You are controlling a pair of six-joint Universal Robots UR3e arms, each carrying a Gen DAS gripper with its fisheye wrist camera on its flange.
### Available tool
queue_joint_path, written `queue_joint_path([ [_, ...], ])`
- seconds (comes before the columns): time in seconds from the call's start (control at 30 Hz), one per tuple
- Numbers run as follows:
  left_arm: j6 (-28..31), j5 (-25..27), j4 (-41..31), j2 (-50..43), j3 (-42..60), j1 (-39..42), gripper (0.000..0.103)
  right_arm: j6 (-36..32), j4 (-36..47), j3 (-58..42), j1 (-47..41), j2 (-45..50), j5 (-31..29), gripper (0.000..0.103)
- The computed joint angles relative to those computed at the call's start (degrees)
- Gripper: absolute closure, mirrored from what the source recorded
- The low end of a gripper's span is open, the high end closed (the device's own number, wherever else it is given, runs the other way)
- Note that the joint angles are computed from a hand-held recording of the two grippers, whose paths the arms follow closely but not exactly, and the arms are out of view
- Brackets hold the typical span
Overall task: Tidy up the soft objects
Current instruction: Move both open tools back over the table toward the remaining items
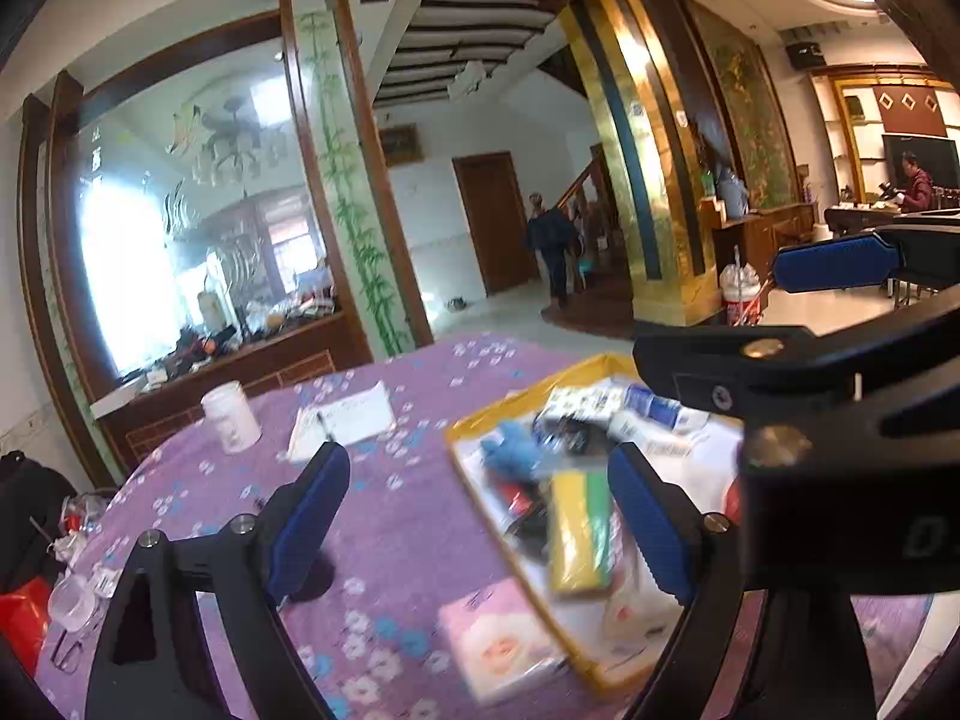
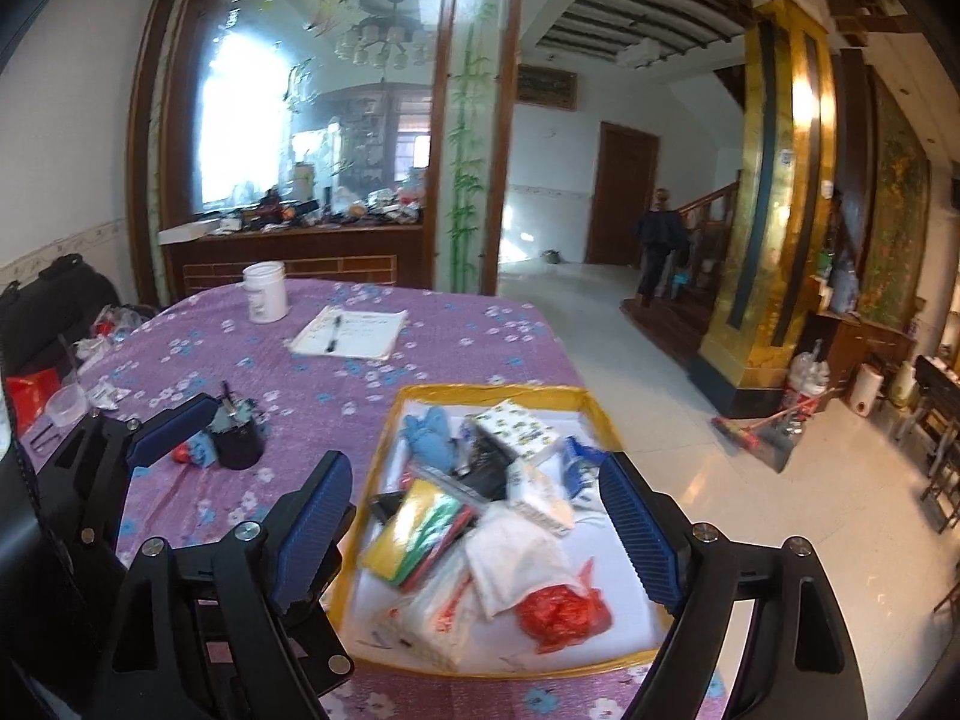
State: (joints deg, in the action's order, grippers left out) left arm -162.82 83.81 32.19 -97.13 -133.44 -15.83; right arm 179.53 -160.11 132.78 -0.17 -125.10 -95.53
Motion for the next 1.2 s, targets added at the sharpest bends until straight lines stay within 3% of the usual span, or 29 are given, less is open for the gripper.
queue_joint_path([
  [0.1,2.00,-4.27,-6.20,5.41,-3.88,6.38,0.016,-1.57,3.76,0.34,-5.31,-0.77,10.47,0.014],
  [0.17,4.19,-8.43,-12.68,10.33,-6.58,12.51,0.016,-4.42,11.36,0.83,-14.18,-3.76,24.02,0.014],
  [0.27,8.01,-15.72,-20.95,16.71,-10.50,24.31,0.016,-7.84,18.06,0.94,-20.57,-2.97,35.63,0.014],
  [0.37,11.04,-18.95,-29.07,18.93,-10.96,32.74,0.016,-7.91,17.36,-0.23,-19.69,3.69,39.10,0.014],
  [0.43,11.40,-19.79,-30.97,17.70,-10.65,36.85,0.016,-7.13,15.76,-2.02,-16.87,9.50,39.67,0.014],
  [0.57,11.11,-20.81,-29.51,13.61,-9.78,42.24,0.016,-5.31,10.73,-9.56,-6.00,23.22,34.12,0.014],
  [0.63,10.74,-24.29,-35.26,13.30,-7.27,45.57,0.016,-5.20,10.20,-15.12,-1.03,29.51,29.57,0.014],
  [0.73,10.05,-27.14,-39.81,12.86,-5.61,48.62,0.016,-7.37,14.19,-25.99,4.41,39.81,23.94,0.014],
  [1.03,7.41,-31.67,-42.94,12.05,-5.09,53.13,0.016,-10.93,28.30,-47.04,8.31,58.70,17.47,0.014],
  [1.1,7.62,-32.08,-43.20,12.47,-5.25,53.57,0.016,-11.04,28.86,-46.54,8.87,58.61,16.89,0.014],
  [1.2,7.61,-32.13,-43.06,12.39,-5.22,53.54,0.016,-13.91,34.43,-43.29,6.86,54.92,25.66,0.014],
])
